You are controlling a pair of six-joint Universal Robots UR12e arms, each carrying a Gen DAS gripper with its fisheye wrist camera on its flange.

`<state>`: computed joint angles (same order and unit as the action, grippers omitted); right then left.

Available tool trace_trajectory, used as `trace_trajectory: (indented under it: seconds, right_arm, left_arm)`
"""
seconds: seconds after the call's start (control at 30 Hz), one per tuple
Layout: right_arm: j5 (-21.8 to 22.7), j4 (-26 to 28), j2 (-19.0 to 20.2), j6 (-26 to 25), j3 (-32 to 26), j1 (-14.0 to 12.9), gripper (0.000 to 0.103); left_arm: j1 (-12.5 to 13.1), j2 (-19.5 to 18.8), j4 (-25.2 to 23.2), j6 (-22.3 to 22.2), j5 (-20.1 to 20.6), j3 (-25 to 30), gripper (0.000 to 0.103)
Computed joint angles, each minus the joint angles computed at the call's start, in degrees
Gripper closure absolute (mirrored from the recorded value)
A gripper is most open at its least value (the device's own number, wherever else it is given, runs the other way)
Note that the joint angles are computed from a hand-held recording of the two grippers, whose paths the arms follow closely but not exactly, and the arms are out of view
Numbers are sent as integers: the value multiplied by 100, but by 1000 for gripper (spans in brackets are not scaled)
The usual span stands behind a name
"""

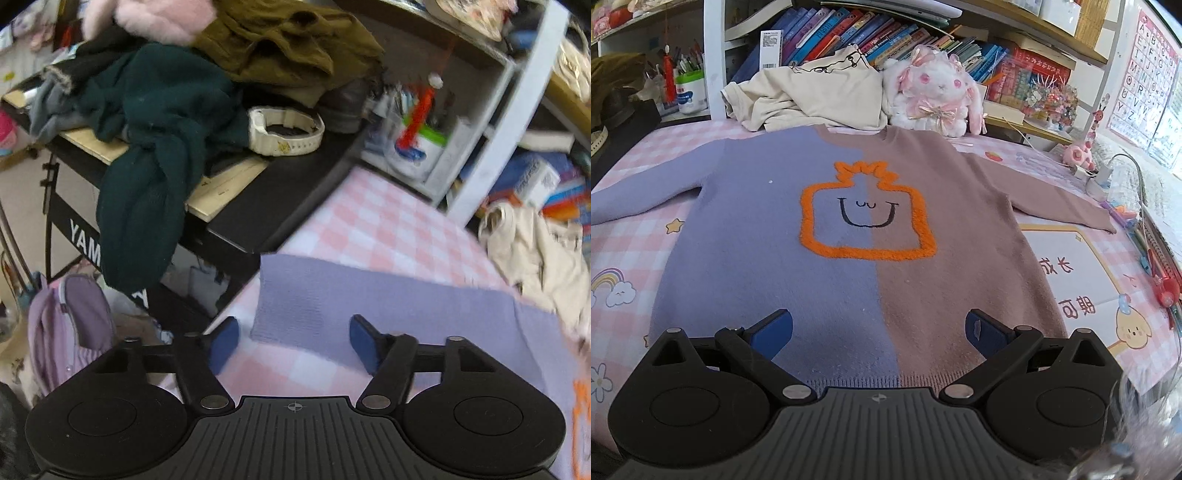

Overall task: Fold clothes
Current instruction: 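Grasp the lavender sleeve cuff with the left gripper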

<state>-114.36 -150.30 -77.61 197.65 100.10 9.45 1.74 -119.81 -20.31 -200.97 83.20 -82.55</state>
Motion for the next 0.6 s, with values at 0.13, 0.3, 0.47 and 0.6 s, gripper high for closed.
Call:
trace_trajectory:
  seconds: [0.13,0.3,0.47,0.6]
  right_arm:
    - [-25,44,-5,87,-1,-18,2]
    - [-11,47,2,98,-7,-24,2]
    - [5,60,0,128,-5,-41,2]
    - [35,104,0,218,-6,-62,2]
  left_arm:
    - [39,-45,59,-370,-542,32,58]
    - [11,-95,144,-374,-814,55,58]
    - [92,-148,272,-1218,-995,77,57]
    - [32,-210,89,-777,-1198,213,57]
